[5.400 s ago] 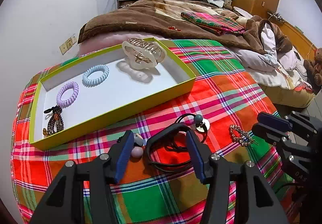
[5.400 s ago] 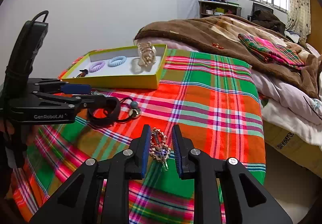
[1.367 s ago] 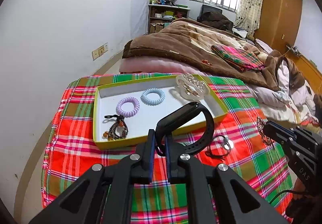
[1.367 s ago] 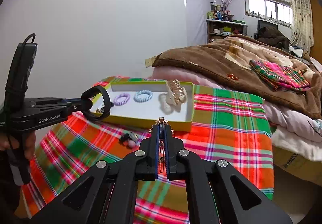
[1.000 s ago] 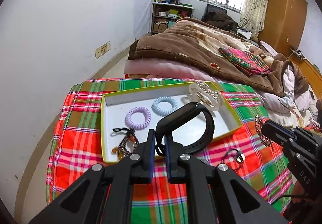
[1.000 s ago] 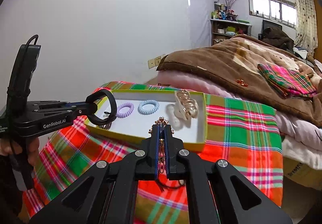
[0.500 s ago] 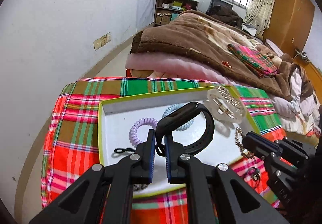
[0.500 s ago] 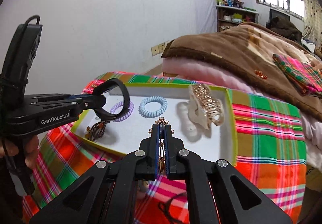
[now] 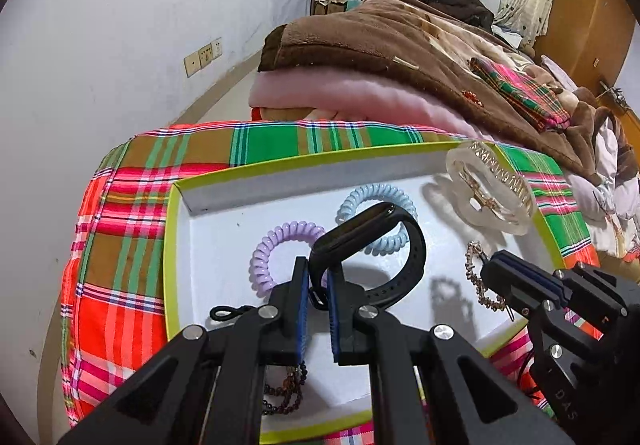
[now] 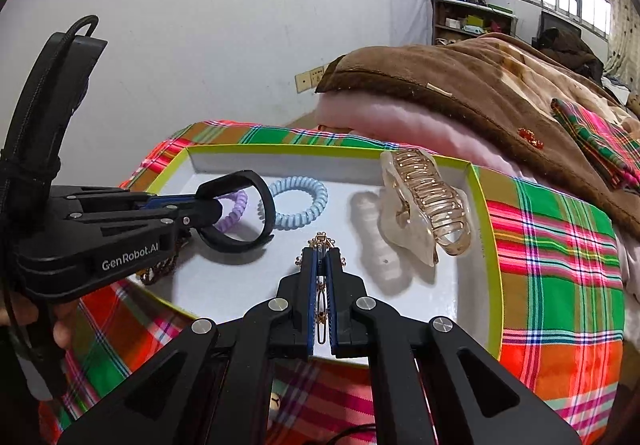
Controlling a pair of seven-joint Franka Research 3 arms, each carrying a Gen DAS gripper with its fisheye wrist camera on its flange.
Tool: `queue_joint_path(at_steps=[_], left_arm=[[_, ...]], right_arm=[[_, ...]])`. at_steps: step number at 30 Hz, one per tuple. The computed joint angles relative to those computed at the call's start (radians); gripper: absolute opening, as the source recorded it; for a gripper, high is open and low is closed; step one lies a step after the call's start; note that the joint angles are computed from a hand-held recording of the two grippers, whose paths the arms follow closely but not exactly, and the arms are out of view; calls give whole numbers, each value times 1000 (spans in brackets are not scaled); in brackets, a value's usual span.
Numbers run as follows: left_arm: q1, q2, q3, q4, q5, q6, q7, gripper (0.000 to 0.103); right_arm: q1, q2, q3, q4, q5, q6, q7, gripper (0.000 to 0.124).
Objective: Organize jewelry
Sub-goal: 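Open the right tool to drop the gold clip while the left tool releases the black band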
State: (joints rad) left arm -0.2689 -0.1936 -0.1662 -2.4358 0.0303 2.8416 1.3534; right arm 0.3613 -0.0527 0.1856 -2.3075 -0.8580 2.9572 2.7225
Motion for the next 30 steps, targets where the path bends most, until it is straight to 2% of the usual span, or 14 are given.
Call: queue_joint_path(at_steps=[14,30], left_arm=[[8,10,-5,10,16,-10,-22,10],[1,9,0,8,-13,-9,-15,10]], right_arm=[[32,32,-21,37,-49,-56,15,4],[50,51,-41,39,-4,-47,-25,4]])
